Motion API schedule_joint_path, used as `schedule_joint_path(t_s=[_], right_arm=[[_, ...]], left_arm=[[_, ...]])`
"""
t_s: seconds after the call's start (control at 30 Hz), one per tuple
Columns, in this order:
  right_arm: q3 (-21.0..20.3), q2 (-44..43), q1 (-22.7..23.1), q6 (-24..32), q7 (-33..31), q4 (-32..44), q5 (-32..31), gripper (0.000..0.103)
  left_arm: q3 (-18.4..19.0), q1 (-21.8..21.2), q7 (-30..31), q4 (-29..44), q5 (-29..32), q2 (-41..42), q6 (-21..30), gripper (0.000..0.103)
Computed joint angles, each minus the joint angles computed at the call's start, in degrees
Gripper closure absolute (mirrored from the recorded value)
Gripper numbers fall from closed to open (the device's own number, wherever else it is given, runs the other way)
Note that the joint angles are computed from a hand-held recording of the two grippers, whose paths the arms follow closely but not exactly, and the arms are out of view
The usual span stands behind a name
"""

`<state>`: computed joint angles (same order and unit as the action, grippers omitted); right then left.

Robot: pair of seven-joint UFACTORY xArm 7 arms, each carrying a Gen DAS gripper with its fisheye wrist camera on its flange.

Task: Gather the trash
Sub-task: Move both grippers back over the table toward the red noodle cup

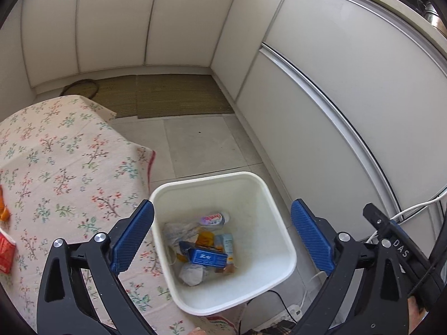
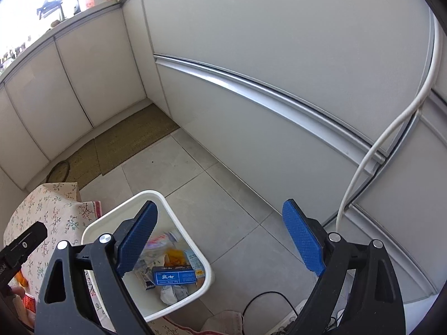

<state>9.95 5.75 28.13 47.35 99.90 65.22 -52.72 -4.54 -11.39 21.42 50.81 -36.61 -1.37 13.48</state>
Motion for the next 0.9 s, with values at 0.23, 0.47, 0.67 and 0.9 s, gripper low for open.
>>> schedule_joint_path(t_s=[0.23, 0.47, 0.67, 0.9], right_arm=[[0.13, 5.96, 3.78, 3.81, -3.58, 7.45, -1.50, 0.013], [-1.65, 11.95, 9.37, 6.87, -6.20, 15.35, -3.57, 0.013], [-3.40, 16.40, 12.57, 7.02, -10.44, 21.40, -2.53, 0.013], [-5.55, 22.79, 16.55, 6.58, -16.25, 30.15, -0.75, 0.013]], left_arm=[[1.43, 1.62, -2.20, -2.74, 2.99, -1.02, -1.49, 0.008], [3.41, 3.18, -1.76, -5.47, 2.42, -2.41, -2.50, 0.008], [5.56, 4.87, -2.08, -7.48, 2.43, -4.00, -1.65, 0.008], [7.84, 7.26, -2.92, -9.56, 3.40, -5.62, -0.76, 0.008]])
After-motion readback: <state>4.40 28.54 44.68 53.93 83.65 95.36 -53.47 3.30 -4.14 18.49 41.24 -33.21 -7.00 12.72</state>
